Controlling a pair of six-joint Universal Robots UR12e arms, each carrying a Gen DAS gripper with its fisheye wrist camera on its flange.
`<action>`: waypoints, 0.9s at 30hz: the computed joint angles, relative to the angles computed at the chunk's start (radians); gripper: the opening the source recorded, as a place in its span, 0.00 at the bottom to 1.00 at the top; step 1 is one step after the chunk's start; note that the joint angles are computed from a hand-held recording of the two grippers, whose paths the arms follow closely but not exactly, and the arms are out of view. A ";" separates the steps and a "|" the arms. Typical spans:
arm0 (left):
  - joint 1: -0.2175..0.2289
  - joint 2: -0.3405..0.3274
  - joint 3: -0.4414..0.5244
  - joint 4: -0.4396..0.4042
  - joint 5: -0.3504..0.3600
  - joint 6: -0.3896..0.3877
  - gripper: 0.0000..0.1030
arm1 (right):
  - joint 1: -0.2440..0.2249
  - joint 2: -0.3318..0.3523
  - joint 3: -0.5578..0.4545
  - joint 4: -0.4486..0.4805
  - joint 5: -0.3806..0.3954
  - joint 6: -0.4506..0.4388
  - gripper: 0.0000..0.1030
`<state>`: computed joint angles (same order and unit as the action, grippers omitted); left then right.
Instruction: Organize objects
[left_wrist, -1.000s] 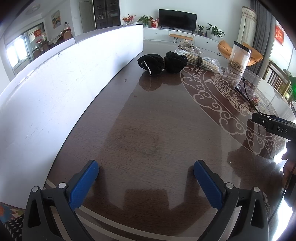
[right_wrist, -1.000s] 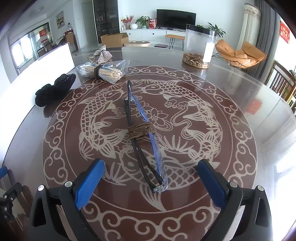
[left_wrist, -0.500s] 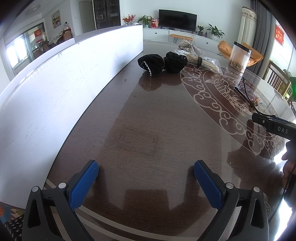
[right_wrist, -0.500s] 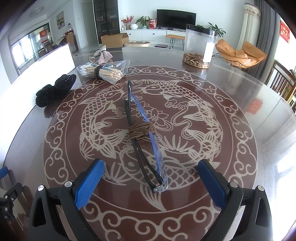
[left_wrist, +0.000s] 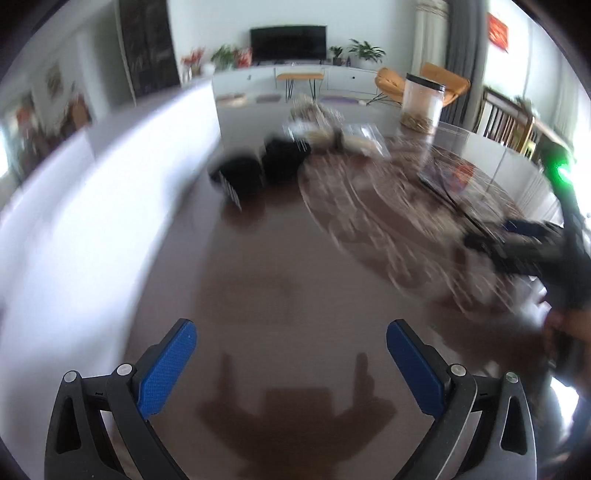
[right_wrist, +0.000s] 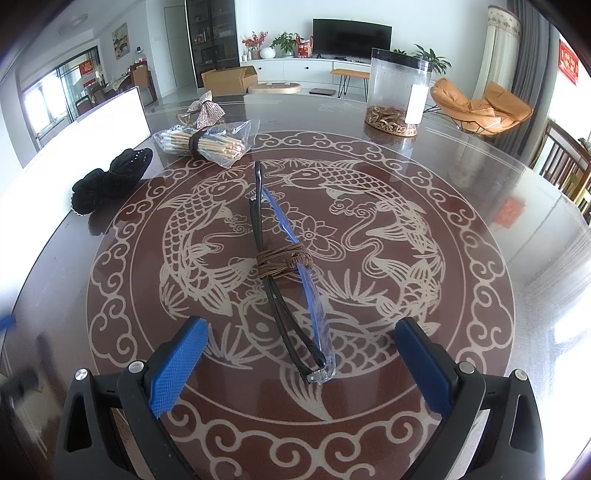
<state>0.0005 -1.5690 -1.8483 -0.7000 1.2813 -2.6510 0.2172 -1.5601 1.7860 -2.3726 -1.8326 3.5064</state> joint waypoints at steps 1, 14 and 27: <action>-0.006 -0.026 0.032 0.007 -0.004 0.011 1.00 | 0.000 0.000 0.000 -0.001 0.001 0.000 0.98; -0.110 -0.299 0.349 -0.078 0.076 0.030 0.91 | -0.001 -0.002 0.002 -0.013 0.015 0.004 0.98; 0.002 -0.038 0.039 -0.072 0.001 -0.093 0.75 | 0.000 -0.003 0.005 -0.025 0.020 0.011 0.98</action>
